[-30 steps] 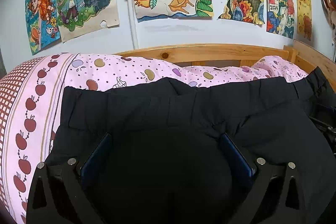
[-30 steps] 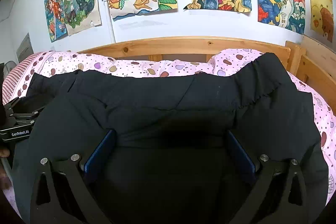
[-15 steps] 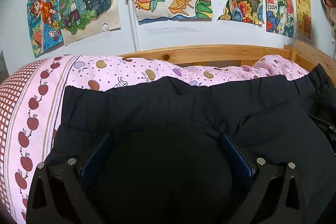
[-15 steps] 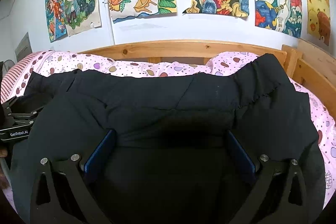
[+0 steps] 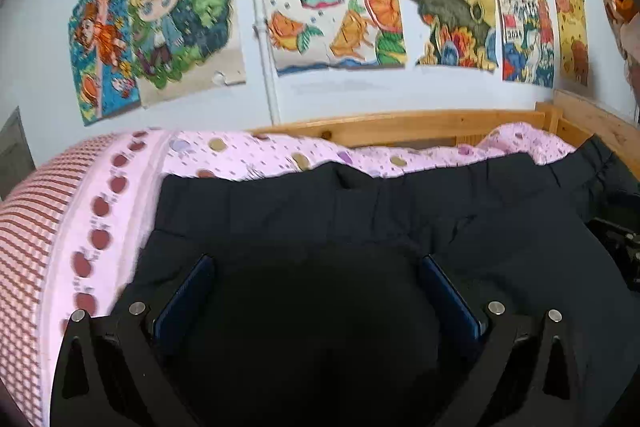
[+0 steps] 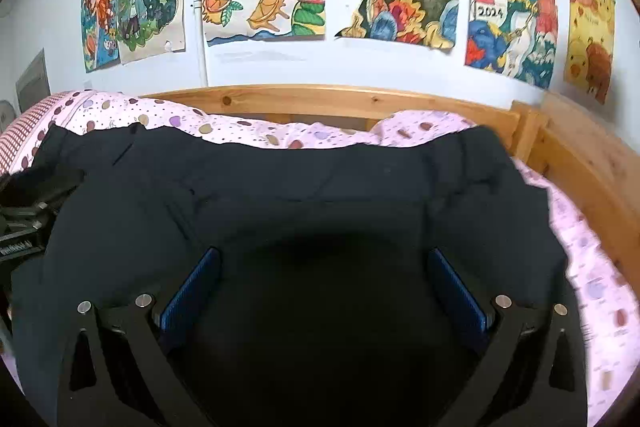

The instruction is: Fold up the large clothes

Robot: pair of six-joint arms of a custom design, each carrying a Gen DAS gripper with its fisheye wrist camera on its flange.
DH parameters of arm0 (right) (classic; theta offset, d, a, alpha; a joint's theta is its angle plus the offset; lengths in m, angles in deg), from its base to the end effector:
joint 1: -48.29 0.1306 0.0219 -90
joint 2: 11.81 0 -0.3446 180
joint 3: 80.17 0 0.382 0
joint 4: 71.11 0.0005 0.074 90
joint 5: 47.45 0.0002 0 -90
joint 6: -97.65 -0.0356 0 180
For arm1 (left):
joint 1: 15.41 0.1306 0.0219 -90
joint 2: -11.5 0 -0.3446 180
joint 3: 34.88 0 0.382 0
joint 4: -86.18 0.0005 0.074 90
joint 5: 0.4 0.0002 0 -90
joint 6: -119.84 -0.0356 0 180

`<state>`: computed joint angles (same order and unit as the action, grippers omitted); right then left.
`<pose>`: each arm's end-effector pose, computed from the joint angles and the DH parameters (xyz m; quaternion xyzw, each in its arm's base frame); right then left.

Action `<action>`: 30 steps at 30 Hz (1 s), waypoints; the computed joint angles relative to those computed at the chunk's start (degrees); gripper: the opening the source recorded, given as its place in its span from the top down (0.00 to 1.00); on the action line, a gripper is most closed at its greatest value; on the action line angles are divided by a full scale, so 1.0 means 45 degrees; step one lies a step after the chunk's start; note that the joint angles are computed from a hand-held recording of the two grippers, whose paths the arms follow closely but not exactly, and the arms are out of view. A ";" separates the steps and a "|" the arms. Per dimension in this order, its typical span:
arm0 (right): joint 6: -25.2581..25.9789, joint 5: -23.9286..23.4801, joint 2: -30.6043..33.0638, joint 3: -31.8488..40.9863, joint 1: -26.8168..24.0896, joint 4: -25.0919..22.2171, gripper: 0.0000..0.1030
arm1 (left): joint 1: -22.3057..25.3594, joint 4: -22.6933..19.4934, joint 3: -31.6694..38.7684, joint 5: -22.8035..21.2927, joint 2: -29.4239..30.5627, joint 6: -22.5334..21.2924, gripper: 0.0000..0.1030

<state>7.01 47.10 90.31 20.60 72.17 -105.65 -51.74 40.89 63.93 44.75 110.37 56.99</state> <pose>0.5177 0.2256 0.3942 -0.1616 0.8753 0.0620 0.4516 0.4388 -0.2922 0.3999 -0.0760 0.8639 0.1154 0.4843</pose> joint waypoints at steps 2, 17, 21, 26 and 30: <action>-0.0140 0.0020 -0.0226 -0.0040 -0.0287 -0.0099 0.02 | 0.0027 0.0119 -0.0305 -0.0012 -0.0506 0.0037 0.00; -0.2490 -0.2788 -0.0711 -0.0572 -0.3036 -0.1112 0.02 | 0.1512 -0.0816 -0.2387 0.1805 -0.3308 0.0922 0.00; -0.2123 -0.3942 -0.0770 -0.0821 -0.3357 -0.1059 0.02 | 0.1844 -0.0750 -0.2852 0.3299 -0.3695 0.0376 0.00; -0.0566 -0.4543 -0.0190 -0.0220 -0.3384 -0.2641 0.02 | 0.2199 -0.0323 -0.3584 0.5034 -0.4216 0.0306 0.00; -0.0212 -0.5136 0.0320 0.0150 -0.3399 -0.3277 0.02 | 0.2367 -0.0074 -0.4045 0.6099 -0.4420 -0.0005 0.00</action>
<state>6.06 23.99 91.75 21.27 56.87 -120.40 -41.09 40.56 45.73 72.19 90.48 56.97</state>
